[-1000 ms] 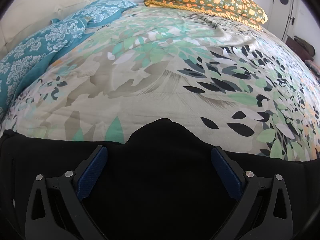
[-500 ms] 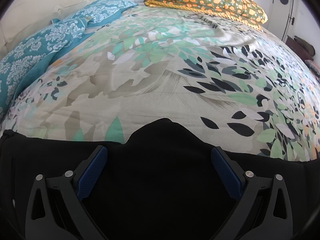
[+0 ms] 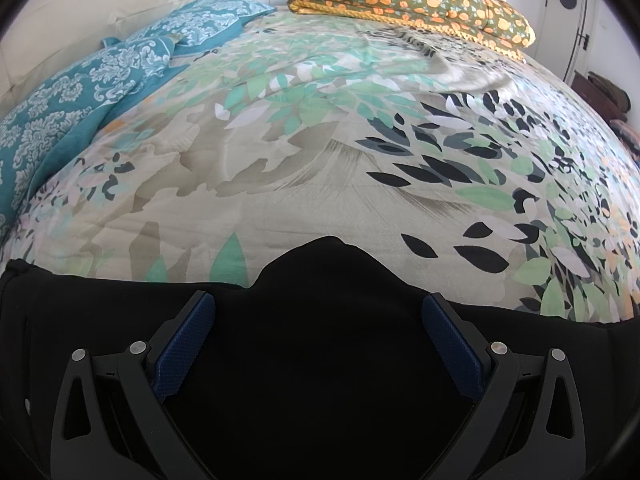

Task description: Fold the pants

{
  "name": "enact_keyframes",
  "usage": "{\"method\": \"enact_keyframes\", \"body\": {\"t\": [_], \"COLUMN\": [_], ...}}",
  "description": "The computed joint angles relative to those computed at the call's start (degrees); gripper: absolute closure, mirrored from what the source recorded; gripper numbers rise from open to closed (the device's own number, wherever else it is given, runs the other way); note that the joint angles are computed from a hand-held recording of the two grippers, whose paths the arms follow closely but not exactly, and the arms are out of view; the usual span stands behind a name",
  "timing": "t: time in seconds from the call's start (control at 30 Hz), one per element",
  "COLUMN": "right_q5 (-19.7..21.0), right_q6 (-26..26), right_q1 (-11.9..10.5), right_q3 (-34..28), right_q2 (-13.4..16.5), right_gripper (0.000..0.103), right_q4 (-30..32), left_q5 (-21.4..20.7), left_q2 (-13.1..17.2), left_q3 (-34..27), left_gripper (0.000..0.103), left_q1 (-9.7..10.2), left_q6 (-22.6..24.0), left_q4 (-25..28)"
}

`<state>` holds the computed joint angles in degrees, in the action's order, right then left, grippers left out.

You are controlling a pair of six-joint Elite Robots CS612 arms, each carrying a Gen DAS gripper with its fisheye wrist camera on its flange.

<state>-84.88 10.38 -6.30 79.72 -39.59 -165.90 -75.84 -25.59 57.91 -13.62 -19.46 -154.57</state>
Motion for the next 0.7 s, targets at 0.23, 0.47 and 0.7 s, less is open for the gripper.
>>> {"method": "enact_keyframes", "body": {"t": [0.23, 0.47, 0.7], "right_q5": [2.4, 7.4, 9.5], "right_q6": [5.4, 12.5, 7.4], "right_q1": [-1.4, -4.0, -10.8], "right_q3": [0.6, 2.2, -1.9], "right_q2": [0.0, -0.8, -2.2], "right_gripper": [0.021, 0.021, 0.019], "right_q4": [-3.8, -9.7, -2.5], "left_q5": [0.0, 0.0, 0.1], "left_q2": [0.0, 0.0, 0.0], "left_q3": [0.0, 0.0, 0.0], "left_gripper": [0.0, 0.0, 0.0], "left_q1": [0.0, -0.01, -0.01], "left_q6": [0.0, 0.0, 0.0], "left_q4": [0.0, 0.0, 0.0]}}
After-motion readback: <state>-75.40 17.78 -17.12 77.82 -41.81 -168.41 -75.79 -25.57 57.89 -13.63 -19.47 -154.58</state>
